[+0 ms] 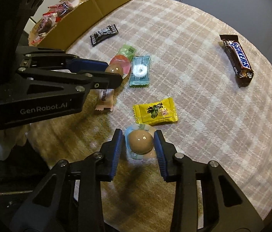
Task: Organize snacks
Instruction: 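Reach the right tool to the wrapped egg and close on it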
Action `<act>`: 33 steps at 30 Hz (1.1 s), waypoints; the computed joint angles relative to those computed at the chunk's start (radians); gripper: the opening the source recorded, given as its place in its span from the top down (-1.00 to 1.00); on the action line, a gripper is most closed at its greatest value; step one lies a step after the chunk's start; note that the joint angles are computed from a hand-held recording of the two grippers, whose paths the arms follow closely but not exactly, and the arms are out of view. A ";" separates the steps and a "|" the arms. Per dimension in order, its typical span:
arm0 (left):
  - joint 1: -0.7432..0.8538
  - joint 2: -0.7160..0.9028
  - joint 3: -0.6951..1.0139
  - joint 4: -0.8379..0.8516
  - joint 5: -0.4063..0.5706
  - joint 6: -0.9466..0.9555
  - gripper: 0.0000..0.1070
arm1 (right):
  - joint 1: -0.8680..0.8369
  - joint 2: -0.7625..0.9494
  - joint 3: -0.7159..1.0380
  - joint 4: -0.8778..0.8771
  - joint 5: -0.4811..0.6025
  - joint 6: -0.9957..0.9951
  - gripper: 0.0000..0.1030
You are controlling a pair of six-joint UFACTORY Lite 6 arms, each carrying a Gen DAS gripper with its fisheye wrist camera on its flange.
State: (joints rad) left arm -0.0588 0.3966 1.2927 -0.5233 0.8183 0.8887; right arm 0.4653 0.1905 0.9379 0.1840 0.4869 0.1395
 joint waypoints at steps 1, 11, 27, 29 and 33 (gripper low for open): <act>-0.003 -0.001 -0.003 0.000 -0.009 0.004 0.55 | 0.004 0.005 0.004 -0.009 -0.001 0.013 0.37; 0.009 -0.016 -0.015 -0.022 -0.009 0.029 0.57 | 0.004 -0.010 0.005 -0.005 0.000 0.022 0.45; 0.179 -0.064 0.112 -0.089 0.154 0.064 0.57 | -0.038 -0.142 0.096 -0.048 0.116 0.044 0.45; 0.207 -0.051 0.158 -0.092 0.173 0.057 0.57 | -0.038 -0.117 0.162 -0.055 0.128 0.041 0.45; 0.262 -0.024 0.237 -0.098 0.189 0.048 0.57 | -0.036 -0.022 0.323 -0.068 0.150 0.019 0.45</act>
State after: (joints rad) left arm 0.2037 0.3724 1.5295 -0.6213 1.0075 0.9366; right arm 0.4291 0.1683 1.2612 0.1165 0.6367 0.1585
